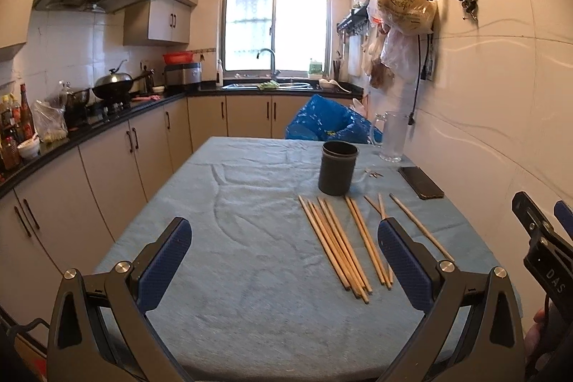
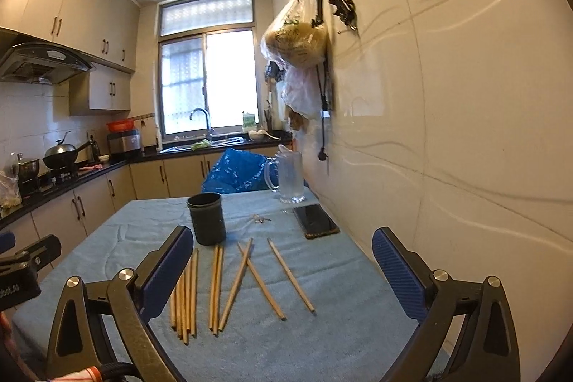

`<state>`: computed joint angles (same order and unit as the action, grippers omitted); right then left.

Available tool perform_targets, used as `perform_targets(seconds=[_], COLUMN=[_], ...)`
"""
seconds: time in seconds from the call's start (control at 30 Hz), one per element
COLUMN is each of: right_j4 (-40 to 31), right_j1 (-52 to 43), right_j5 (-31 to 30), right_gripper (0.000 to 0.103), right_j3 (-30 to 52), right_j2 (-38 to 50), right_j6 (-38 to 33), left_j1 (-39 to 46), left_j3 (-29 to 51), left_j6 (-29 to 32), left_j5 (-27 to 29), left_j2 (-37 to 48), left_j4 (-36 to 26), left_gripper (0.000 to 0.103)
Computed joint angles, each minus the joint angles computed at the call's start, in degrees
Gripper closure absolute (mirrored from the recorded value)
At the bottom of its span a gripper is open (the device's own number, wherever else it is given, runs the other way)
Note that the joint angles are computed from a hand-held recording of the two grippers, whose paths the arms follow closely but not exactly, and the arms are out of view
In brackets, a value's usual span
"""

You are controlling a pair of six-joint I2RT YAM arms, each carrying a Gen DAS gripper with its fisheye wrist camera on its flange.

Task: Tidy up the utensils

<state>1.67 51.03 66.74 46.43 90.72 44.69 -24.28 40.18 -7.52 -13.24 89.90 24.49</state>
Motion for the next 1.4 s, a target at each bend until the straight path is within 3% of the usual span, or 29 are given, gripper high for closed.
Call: perform_targets(seconds=[0.17,0.57,1.07,1.4], right_j4=[-2.9,-0.6,4.1,4.2], right_j1=[-1.0,-5.9,-15.5,-20.7], right_j5=[-0.6,-6.7,-18.1,-25.5], right_gripper=[0.001,0.001,0.001,0.001], right_j3=[-0.1,0.2,4.1,10.3], right_j2=[0.1,3.6,11.2,18.8], right_j6=[3.5,3.0,-2.9,-6.3], left_j1=[-0.5,0.0,-0.7,1.6], left_j3=[1.7,10.0,26.3,38.2], left_j6=[-0.1,-0.8,-0.8,-1.8], left_j5=[0.7,2.8,1.7,3.9], left_j2=[3.0,12.1,25.6,34.5], left_j4=[-1.2,-7.8,-16.6,-24.6], left_gripper=[0.0,0.0,0.0,0.0])
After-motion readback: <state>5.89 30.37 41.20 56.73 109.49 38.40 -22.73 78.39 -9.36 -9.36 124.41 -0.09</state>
